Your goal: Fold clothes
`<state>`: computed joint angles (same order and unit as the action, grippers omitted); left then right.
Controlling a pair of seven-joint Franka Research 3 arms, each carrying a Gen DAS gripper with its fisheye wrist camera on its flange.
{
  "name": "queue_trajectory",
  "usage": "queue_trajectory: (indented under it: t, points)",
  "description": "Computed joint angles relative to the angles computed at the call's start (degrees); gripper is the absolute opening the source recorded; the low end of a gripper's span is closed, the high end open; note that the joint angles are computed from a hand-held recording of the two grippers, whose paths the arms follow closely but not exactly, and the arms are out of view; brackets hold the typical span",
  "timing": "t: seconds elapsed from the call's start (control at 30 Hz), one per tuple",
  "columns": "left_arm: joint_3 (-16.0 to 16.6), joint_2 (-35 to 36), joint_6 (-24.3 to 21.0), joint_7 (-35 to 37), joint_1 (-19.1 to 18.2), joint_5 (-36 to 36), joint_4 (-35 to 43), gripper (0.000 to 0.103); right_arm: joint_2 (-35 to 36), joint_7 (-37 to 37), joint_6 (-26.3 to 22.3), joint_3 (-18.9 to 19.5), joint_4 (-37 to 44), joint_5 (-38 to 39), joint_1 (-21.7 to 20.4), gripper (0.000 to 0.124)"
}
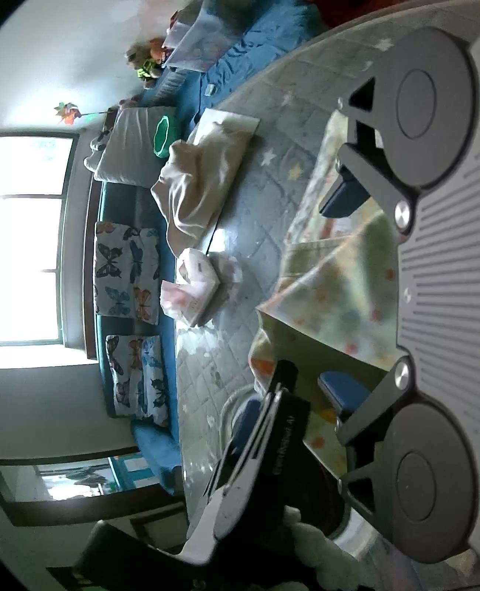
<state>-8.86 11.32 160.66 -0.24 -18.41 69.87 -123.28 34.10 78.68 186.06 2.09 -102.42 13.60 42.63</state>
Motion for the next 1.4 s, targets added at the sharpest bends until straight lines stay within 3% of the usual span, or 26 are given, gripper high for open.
queue_trajectory:
  t: [0.03, 0.07, 0.23, 0.33, 0.4, 0.43, 0.47, 0.6, 0.77, 0.83, 0.87, 0.93, 1.03, 1.17, 1.33, 1.4]
  points:
    - [0.02, 0.63, 1.06, 1.22, 0.47, -0.77, 0.39, 0.021, 1.36, -0.15, -1.24, 0.23, 2.27, -0.23, -0.34, 0.089]
    - [0.30, 0.72, 2.09, 0.99, 0.56, -0.38, 0.24, 0.011, 2.55, -0.27, -2.44, 0.72, 4.21, -0.47, -0.89, 0.086]
    - [1.66, 0.05, 6.28, -3.33, 0.75, 3.69, -1.28, 0.006, 7.99, -0.58, -6.57, 1.71, 12.29, -2.20, -1.99, 0.078]
    - [1.87, -1.18, 7.78, -8.02, 1.19, 7.41, -2.62, 0.005, 10.77, 0.44, -8.68, 0.04, 16.13, -3.37, -0.60, 0.067]
    - [1.57, -2.18, 7.92, -11.04, 1.59, 9.68, -3.55, 0.005, 11.93, 0.63, -9.46, 0.30, 17.65, -3.98, -0.81, 0.047]
    - [1.33, -2.66, 7.85, -12.28, 1.85, 10.47, -4.01, 0.005, 12.31, 1.35, -9.84, -0.33, 18.12, -4.15, -0.32, 0.045]
    - [1.06, -3.22, 7.78, -13.67, 2.09, 11.42, -4.50, 0.005, 12.28, 1.79, -9.77, -0.58, 17.96, -4.36, -0.13, 0.036]
    - [-0.12, -5.70, 7.85, -19.54, 3.21, 15.54, -6.64, 0.005, 9.80, 2.80, -5.59, -2.34, 13.36, -5.05, 1.48, 0.012]
    - [-1.99, -9.34, 8.30, -28.45, 4.41, 22.59, -9.46, 0.005, 4.78, 3.27, 2.11, -8.60, 4.29, -3.49, 7.29, 0.010]
    - [-2.88, -11.01, 7.95, -30.75, 4.51, 24.46, -10.76, 0.005, 3.33, 1.67, 5.36, -16.20, 0.26, 0.36, 14.85, 0.010]
    - [-3.27, -11.83, 7.75, -31.85, 4.50, 25.26, -11.39, 0.005, 2.63, 1.95, 6.70, -18.07, -1.48, 0.81, 16.77, 0.008]
    - [-3.93, -13.30, 7.48, -33.74, 4.39, 26.52, -12.63, 0.005, 0.94, 1.22, 8.75, -18.19, -4.47, 3.32, 17.53, 0.007]
    - [-5.17, -16.25, 4.79, -32.65, 3.65, 24.28, -15.93, 0.004, -0.28, -0.58, 11.10, -23.11, -8.59, 9.66, 23.12, 0.005]
    - [-5.62, -18.99, 5.02, -34.88, 3.48, 23.70, -20.29, 0.004, -2.34, -2.07, 10.96, -24.48, -13.33, 16.33, 25.00, 0.005]
    - [-5.84, -17.84, 6.51, -39.13, 3.43, 24.34, -22.58, 0.005, -3.06, -4.37, 6.65, -20.56, -15.47, 19.39, 21.85, 0.008]
    - [-5.95, -17.40, 6.13, -42.06, 3.13, 25.90, -23.02, 0.005, -2.25, -4.31, 8.56, -18.68, -15.54, 20.26, 20.84, 0.008]
